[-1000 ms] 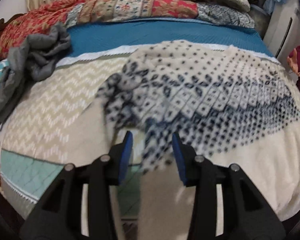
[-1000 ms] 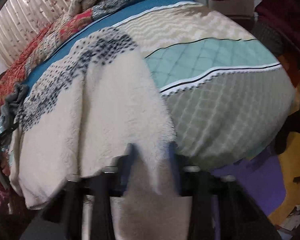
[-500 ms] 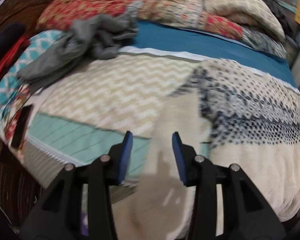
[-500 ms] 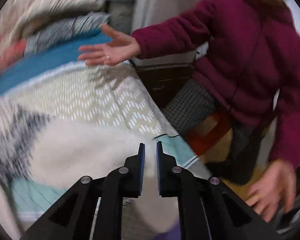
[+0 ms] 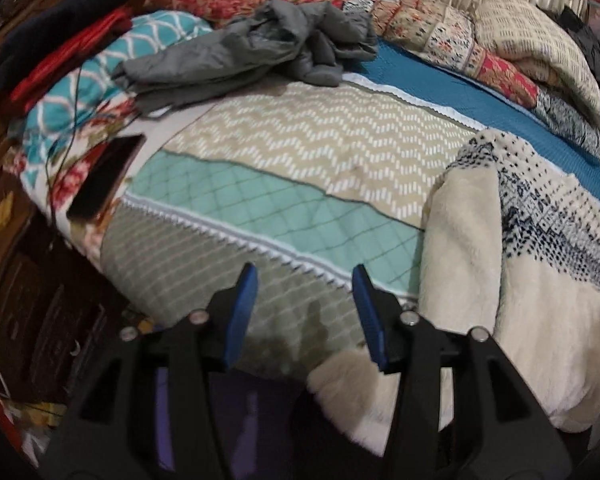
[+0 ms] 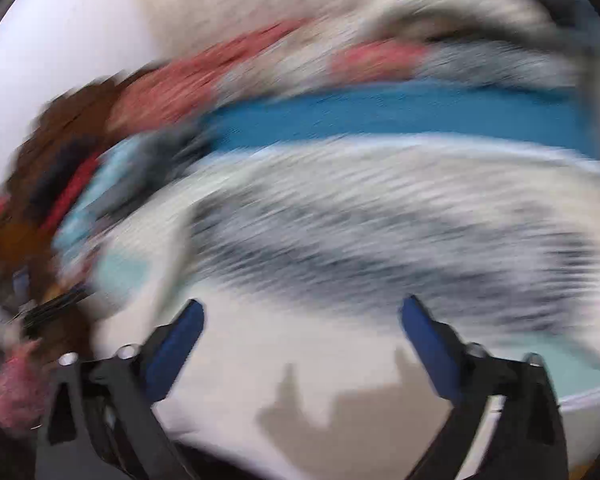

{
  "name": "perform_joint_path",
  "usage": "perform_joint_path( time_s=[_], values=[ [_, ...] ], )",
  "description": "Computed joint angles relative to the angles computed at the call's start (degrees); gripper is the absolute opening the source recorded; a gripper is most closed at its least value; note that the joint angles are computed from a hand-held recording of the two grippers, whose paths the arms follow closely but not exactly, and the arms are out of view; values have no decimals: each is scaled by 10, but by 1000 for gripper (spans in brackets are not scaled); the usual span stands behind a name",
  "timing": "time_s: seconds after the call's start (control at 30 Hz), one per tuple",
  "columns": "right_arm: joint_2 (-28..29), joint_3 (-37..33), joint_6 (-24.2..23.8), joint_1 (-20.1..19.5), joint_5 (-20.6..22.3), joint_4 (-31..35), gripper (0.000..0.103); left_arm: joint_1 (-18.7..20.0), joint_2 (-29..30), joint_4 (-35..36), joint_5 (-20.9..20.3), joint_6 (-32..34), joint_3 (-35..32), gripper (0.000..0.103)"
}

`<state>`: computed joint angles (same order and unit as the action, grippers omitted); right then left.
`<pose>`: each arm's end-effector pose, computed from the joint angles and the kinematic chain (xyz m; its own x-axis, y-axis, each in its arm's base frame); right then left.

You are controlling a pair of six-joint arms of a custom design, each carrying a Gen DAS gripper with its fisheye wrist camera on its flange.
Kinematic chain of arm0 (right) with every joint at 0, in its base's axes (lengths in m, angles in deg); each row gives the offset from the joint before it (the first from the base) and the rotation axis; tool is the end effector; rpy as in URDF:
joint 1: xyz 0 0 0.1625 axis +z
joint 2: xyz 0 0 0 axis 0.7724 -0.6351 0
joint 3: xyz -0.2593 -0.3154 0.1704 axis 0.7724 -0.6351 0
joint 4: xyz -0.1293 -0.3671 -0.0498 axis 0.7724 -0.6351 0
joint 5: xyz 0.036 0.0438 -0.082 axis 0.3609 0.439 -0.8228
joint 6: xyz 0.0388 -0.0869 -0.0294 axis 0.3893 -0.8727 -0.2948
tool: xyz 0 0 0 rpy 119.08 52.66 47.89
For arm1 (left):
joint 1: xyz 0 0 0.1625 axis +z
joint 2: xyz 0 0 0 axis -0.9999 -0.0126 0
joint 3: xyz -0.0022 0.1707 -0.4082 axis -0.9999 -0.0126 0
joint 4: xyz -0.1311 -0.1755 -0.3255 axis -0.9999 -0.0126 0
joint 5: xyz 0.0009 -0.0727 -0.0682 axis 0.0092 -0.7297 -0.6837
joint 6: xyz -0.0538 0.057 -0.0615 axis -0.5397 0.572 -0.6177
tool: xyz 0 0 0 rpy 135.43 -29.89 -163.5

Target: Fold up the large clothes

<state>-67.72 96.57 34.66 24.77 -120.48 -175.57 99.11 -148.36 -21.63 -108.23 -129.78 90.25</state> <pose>0.0231 -0.4436 0.3300 -0.7789 -0.5563 0.2895 -0.6217 0.7455 -0.2403 -0.2058 -0.2354 0.1547 -0.6612 -0.5064 -0.5535 0.0746 0.6897 -0.7202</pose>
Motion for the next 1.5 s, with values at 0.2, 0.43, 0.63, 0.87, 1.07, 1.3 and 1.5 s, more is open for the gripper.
perform_joint_path(
  time_s=[0.2,0.43,0.63,0.87,1.07,1.3,1.5],
  values=[
    [134,71,25,123,-65,4,91,-72,-32,-9,-44,-42,42,47],
    [275,7,176,116,-57,97,47,-115,-74,40,-48,-58,53,47],
    [204,-12,125,129,-65,160,23,-98,-66,40,-1,-48,38,47],
    [130,-131,-44,170,-245,77,23,-3,-13,-78,106,105,6,47],
    [218,-224,-188,99,-341,-207,25,152,159,-438,190,465,-78,47],
    [169,-325,83,-41,-82,71,41,340,342,-648,43,781,-302,58],
    [145,-264,126,-69,-51,24,50,410,421,-616,-15,792,-412,8]
  ],
)
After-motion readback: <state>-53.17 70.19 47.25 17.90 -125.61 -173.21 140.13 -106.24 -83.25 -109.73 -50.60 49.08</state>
